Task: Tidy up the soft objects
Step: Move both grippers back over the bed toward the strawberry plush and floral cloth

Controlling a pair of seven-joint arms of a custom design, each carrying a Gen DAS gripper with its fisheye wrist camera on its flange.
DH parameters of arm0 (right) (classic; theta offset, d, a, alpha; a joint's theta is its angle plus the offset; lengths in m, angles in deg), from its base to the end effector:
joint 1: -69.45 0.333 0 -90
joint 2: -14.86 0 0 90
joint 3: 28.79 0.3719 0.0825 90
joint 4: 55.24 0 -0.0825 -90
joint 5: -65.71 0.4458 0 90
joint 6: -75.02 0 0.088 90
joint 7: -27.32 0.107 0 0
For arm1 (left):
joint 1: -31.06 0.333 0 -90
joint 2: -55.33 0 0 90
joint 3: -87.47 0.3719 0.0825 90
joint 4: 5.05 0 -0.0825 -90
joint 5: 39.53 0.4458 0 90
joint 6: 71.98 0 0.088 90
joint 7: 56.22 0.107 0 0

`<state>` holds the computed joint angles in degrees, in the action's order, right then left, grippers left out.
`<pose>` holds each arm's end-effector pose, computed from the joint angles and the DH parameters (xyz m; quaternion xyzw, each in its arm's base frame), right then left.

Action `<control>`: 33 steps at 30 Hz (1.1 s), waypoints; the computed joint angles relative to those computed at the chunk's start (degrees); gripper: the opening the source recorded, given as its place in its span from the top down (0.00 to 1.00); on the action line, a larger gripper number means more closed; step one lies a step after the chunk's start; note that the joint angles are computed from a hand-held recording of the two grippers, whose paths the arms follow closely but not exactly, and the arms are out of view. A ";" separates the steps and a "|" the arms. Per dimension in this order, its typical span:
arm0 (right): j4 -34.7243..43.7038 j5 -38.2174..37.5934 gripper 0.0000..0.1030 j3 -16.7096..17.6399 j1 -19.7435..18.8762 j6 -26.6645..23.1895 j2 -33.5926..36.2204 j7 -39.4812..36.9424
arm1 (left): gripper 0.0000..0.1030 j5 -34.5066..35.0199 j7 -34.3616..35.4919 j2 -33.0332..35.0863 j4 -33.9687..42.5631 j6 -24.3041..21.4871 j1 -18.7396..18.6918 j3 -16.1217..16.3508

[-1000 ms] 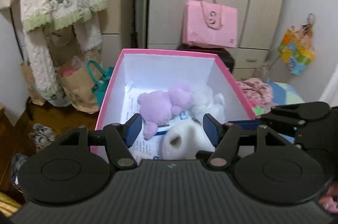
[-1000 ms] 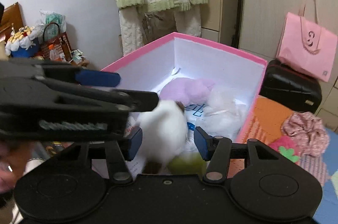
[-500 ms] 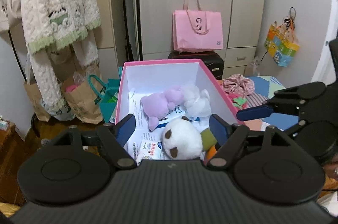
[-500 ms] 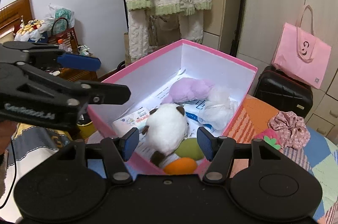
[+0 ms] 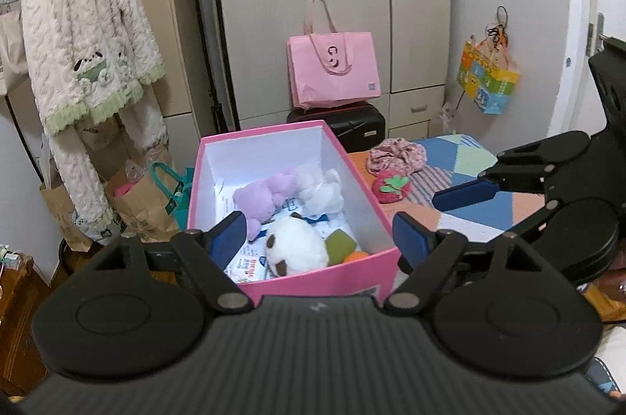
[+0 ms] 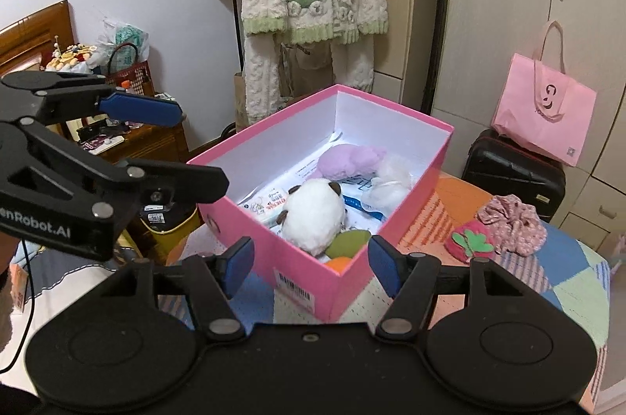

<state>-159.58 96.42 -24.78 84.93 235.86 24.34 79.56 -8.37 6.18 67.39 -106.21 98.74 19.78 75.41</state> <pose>0.6873 0.2137 0.5669 -0.7916 0.4382 -0.2030 0.3743 0.6646 -0.3101 0.5916 -0.4856 0.7224 -0.3927 0.2969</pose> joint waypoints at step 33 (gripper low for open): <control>10.92 40.60 0.16 5.10 -17.82 8.12 12.17 -29.82 | 0.05 -0.60 0.85 27.07 33.32 -3.69 -11.57 1.45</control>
